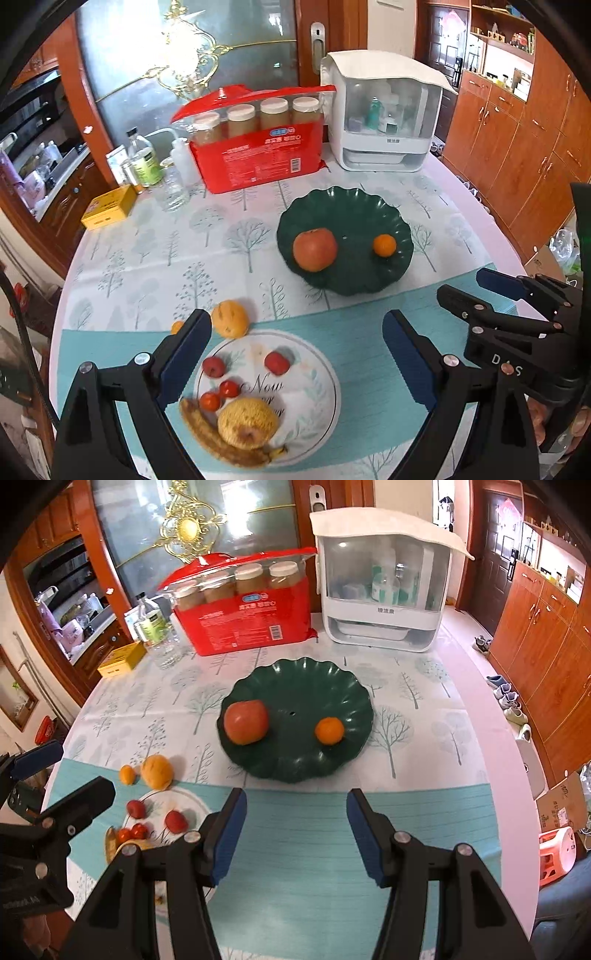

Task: Organize fruits
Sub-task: 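Move both tools back toward the pear and banana on the white plate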

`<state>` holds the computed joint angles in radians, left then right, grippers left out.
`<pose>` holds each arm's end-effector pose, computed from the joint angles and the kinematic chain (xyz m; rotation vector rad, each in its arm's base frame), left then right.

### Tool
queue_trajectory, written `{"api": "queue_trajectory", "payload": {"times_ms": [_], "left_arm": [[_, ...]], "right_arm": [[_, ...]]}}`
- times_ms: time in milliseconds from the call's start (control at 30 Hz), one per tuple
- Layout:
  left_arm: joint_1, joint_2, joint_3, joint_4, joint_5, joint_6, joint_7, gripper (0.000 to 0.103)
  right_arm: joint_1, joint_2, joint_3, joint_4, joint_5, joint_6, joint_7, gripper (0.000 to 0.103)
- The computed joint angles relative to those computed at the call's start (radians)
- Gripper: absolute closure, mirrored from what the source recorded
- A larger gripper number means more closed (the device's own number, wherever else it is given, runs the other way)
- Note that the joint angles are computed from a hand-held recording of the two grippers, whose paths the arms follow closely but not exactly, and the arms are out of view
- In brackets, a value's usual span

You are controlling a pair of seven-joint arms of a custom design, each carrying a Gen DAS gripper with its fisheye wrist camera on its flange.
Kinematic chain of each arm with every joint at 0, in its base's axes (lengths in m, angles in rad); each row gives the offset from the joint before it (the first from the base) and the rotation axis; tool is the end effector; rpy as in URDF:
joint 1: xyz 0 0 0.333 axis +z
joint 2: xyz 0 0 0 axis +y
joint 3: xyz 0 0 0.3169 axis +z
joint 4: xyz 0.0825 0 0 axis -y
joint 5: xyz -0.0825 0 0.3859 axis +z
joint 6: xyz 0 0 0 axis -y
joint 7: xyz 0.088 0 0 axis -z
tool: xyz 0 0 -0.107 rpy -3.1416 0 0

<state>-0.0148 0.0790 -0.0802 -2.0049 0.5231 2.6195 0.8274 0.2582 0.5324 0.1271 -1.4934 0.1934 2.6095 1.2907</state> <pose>0.6090 -0.0685 0.4753 -2.0422 1.5624 -0.4727 0.7005 0.2588 0.4297 -2.1922 1.3138 -0.3168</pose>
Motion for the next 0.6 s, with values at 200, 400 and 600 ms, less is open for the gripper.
{"api": "queue_trajectory", "payload": {"times_ms": [200, 400, 600], "left_arm": [[0.013, -0.124, -0.015, -0.136, 0.034, -0.004, -0.084, 0.01], [0.054, -0.264, -0.036, -0.303, 0.013, 0.01, -0.142, 0.01], [0.113, -0.402, -0.057, -0.468, -0.053, 0.032, -0.148, 0.01]], "right_arm": [[-0.017, -0.124, 0.03, -0.187, 0.055, 0.09, -0.054, 0.046], [-0.03, -0.218, 0.071, -0.33, 0.149, 0.143, -0.155, 0.046], [-0.006, -0.262, 0.085, -0.409, 0.22, 0.151, -0.236, 0.046]]}}
